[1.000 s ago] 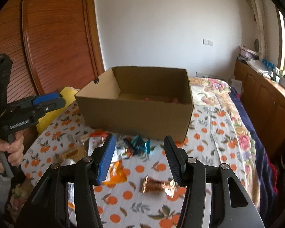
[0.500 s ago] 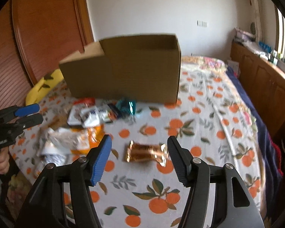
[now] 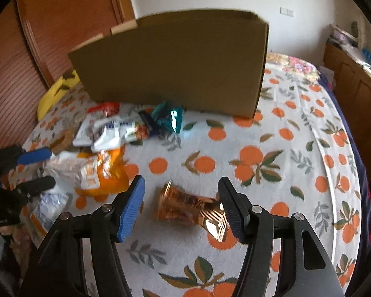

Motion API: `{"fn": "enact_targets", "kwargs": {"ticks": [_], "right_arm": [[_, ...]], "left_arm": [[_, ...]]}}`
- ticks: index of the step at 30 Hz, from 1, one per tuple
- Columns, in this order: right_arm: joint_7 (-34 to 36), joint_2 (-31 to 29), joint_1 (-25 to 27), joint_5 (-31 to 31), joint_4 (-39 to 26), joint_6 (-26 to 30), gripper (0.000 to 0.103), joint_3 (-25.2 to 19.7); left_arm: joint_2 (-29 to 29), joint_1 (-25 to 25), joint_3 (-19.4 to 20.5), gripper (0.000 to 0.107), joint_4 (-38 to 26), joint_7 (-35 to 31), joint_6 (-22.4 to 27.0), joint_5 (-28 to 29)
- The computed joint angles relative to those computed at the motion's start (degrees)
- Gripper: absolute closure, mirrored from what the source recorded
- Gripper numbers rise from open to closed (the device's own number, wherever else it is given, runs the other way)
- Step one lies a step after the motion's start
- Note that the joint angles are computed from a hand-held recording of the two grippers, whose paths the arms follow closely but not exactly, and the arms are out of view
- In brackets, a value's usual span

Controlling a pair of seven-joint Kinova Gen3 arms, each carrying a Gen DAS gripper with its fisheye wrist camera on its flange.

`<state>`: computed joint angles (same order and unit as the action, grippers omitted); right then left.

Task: Organize snacks
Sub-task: 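Open both grippers over the box and return them to the snack pile, then grasp the brown wrapped candy with the right gripper while the left gripper grasps the orange snack bag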

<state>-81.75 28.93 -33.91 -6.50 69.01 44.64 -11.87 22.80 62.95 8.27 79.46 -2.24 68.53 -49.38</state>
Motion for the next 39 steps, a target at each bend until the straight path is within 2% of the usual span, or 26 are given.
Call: {"fn": "enact_targets", "kwargs": {"ticks": [6,11,16,19,22,28,36,39], "right_arm": [[3.0,-1.3,1.1,-0.7,1.8,2.4,0.041,-0.7],[1.1,-2.4,-1.3,2.4,4.1,-0.2,0.042,1.0],[-2.3,-2.0,-2.7,5.2,4.7,-2.8,0.048,2.2],[-2.9,-2.7,-2.7,6.2,6.9,-5.7,0.048,2.0],[-4.2,-3.2,-4.0,8.5,8.0,-7.1,0.048,2.8],[-4.4,-3.3,-3.2,8.6,9.0,-8.5,0.047,1.8],[-4.1,-3.4,-2.8,8.2,9.3,-8.8,0.047,1.4],[-4.1,-3.5,-2.8,8.0,9.4,-9.0,0.047,1.4]], "left_arm": [[0.0,-0.8,0.5,0.056,-1.0,-3.1,-0.9,1.7],[1.4,-1.8,0.3,0.056,-3.8,-7.3,-0.6,4.4],[3.4,-2.9,-0.4,0.056,-7.6,-13.9,1.0,7.5],[5.3,-3.0,-1.2,0.056,-10.6,-18.0,3.1,9.0],[6.1,-4.0,-1.6,0.055,-12.0,-21.4,2.6,11.4],[7.7,-4.8,-2.6,0.046,-14.4,-26.0,2.6,14.6],[7.2,-4.0,-4.3,0.039,-12.4,-24.3,0.0,14.8],[6.8,-4.6,-4.3,0.028,-12.0,-22.9,0.1,15.7]]}}
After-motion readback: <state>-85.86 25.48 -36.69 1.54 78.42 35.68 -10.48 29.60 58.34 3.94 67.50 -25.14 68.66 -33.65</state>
